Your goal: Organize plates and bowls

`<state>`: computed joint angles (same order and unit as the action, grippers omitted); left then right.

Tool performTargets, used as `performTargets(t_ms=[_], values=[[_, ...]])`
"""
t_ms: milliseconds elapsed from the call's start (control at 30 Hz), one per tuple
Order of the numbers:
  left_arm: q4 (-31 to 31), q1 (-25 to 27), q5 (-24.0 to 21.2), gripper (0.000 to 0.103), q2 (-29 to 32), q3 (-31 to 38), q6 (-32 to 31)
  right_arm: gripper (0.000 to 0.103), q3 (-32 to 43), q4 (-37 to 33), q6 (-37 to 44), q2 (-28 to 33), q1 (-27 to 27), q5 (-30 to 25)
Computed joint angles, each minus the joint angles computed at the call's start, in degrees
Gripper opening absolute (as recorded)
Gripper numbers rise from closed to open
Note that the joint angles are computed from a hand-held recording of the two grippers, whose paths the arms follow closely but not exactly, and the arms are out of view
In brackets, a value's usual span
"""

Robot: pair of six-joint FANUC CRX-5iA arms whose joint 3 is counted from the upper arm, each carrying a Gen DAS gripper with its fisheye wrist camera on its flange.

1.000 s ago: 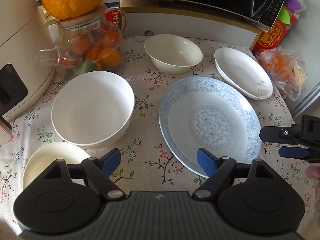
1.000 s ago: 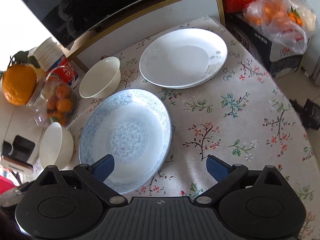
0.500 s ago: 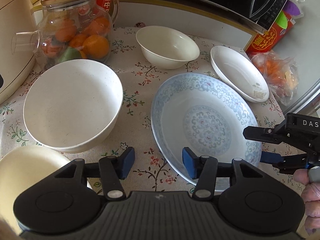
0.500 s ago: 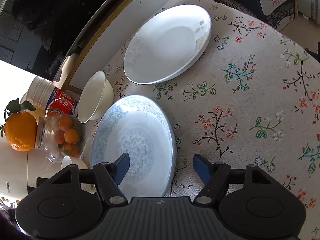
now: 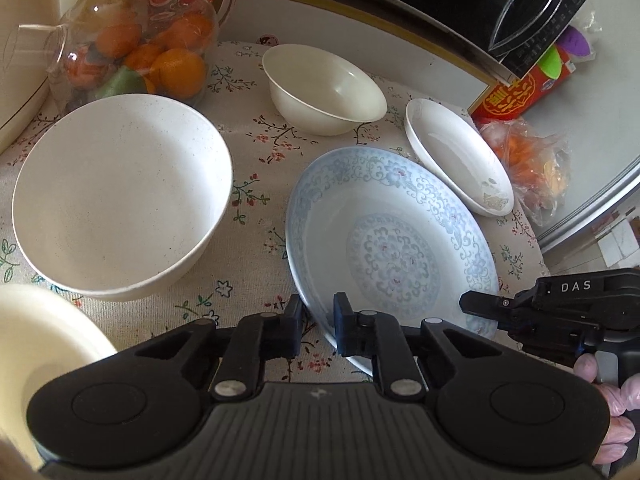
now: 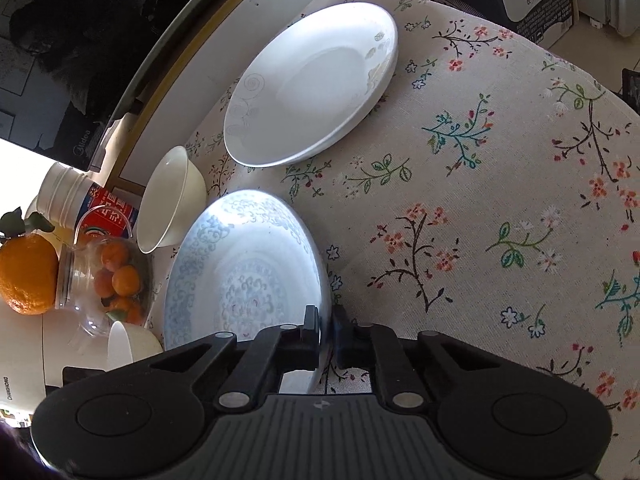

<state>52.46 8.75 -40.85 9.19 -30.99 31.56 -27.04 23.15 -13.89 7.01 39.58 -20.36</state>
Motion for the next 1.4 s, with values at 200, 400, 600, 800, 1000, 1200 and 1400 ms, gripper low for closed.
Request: performTargets(t_ms=[200,400,600,800,1000,1200,1400], values=[[-1.1,0.8,-1.9,0.012,0.2,0.6,2.0,0.006,1.5,-4.1,4.4,-0.3,0.5,-2.6],[-6.7,0.4,-3.2,0.012,-0.8,1.4,3.0,0.006,3.7,-11.9,11.1,-1.4,0.4,-7.0],[-8.7,0.1,-4.1,0.013,-1.3,1.6,2.3,0.006,4.6,-15.4,14.2,-2.7,0.6,-11.2],[-10.4,0.2,-4.9,0.013,-1.3,2.1,3.0,0.006,5.0,-16.4,15.6,-3.3,1.1,-13.5],[-11.1,0.1,-5.0,0.013,-1.4,2.3,2.8,0.006,5.9,-17.2,17.0,-3.1,1.1,-15.1],[-12.1,-0.5,-3.5,0.019,-2.2,2.0,1.8,0.008,6.7,-18.6,19.5,-2.9,0.7,-15.7],[-15.6,-0.6,-0.7,0.050,-5.6,0.5,0.4,0.052,6.8,-18.3,21.5,-3.6,0.8,-16.7]])
